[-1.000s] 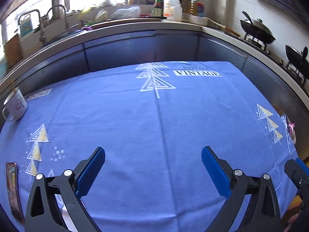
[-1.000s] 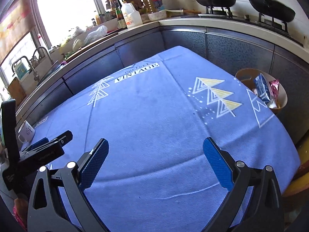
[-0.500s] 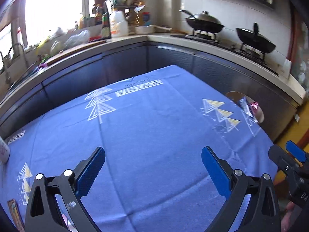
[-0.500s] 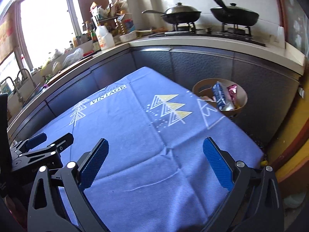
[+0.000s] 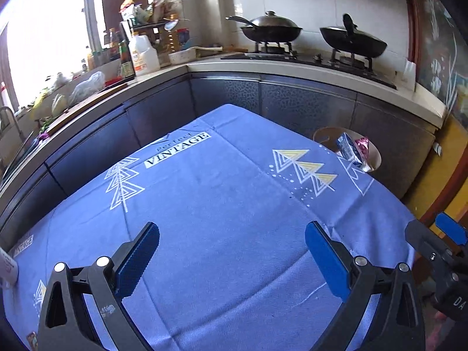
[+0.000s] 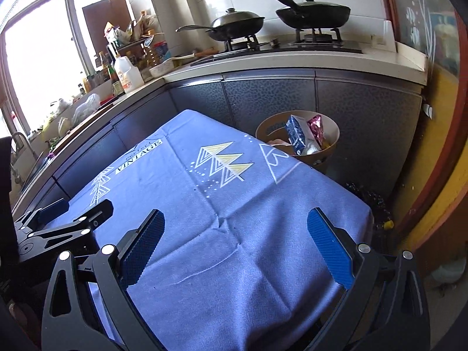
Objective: Collect trash
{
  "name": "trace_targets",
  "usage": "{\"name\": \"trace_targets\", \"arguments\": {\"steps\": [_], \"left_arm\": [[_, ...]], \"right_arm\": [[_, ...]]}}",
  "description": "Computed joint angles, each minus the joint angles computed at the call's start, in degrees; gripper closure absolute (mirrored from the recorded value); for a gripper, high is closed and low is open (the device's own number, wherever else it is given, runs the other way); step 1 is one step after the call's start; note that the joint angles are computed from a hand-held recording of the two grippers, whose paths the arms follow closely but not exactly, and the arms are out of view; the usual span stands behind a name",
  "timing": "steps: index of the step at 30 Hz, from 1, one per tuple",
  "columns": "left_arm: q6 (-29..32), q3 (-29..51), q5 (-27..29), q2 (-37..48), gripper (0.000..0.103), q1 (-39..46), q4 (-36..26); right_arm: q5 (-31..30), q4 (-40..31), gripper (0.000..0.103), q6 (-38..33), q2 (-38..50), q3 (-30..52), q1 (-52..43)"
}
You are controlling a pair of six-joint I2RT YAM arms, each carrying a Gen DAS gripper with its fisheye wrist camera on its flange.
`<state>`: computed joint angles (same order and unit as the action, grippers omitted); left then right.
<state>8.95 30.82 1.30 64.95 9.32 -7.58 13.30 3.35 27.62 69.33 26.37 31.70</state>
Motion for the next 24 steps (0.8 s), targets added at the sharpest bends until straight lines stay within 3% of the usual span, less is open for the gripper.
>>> {"name": "trace_targets", "arguments": {"steps": [18, 24], "left_arm": [[-11.30, 0.76, -15.59, 0.07, 0.004, -15.79, -1.73], [-12.06, 1.31, -17.07, 1.58, 0.004, -18.76, -2.29]], "right_arm": [[-17.21, 8.19, 0.006, -8.74, 2.91, -2.13, -14.20], [-19.61, 12.42, 0.006, -9.01, 3.79, -4.25, -16.58]]}}
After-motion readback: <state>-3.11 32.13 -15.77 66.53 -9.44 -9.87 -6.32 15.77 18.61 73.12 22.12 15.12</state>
